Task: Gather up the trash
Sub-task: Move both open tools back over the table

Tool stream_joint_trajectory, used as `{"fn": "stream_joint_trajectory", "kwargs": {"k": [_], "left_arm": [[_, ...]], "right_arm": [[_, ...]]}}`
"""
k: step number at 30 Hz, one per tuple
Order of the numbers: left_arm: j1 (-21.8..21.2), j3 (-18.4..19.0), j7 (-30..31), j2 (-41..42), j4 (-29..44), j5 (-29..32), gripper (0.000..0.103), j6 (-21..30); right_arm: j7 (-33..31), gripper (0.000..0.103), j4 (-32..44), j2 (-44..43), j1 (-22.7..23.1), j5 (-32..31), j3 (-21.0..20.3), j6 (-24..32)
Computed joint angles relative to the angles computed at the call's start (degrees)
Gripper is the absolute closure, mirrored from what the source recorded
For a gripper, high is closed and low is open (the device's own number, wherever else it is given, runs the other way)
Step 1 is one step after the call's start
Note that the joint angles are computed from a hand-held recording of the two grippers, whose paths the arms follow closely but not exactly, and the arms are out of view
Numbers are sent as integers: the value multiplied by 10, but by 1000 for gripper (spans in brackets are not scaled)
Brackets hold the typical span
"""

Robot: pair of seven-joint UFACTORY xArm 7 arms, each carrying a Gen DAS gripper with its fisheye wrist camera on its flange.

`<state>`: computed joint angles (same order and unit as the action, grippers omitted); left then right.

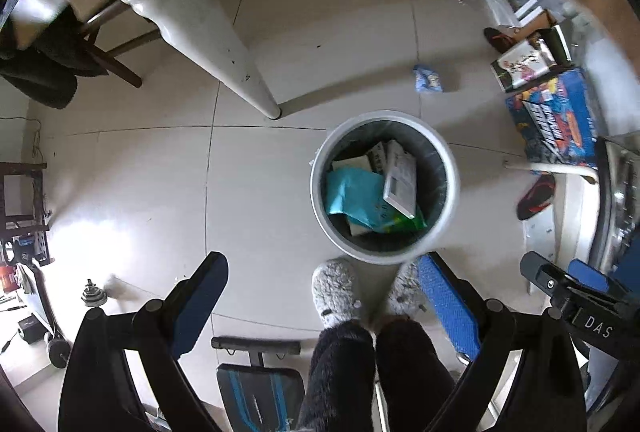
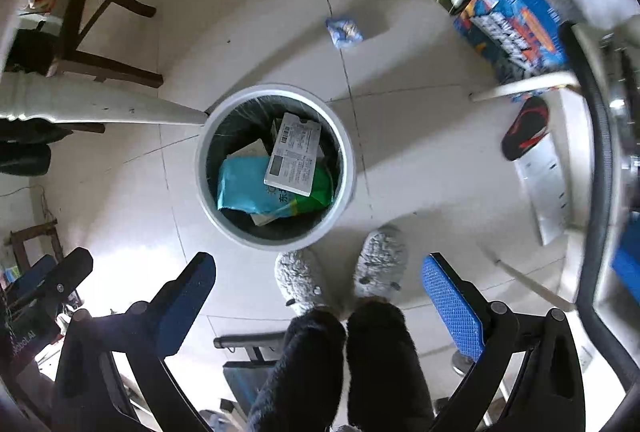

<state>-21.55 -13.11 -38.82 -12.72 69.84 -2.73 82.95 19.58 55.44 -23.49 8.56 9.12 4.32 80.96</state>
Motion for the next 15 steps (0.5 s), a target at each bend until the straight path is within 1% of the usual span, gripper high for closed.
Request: {"fn": "stream_joint_trajectory", "kwargs": {"k": [6, 9, 15], "left_arm": [[0, -2, -3, -10, 100, -3, 5, 89], [1, -6, -7, -3, 157, 0, 5, 135], [3, -11, -9, 27, 302, 19, 5, 226]], "right_arm": [[6, 0, 123, -6, 4, -15, 6, 103], [8, 0, 202, 6, 7, -18, 11, 161], [33, 0, 382, 56, 12, -20, 24, 275]]}}
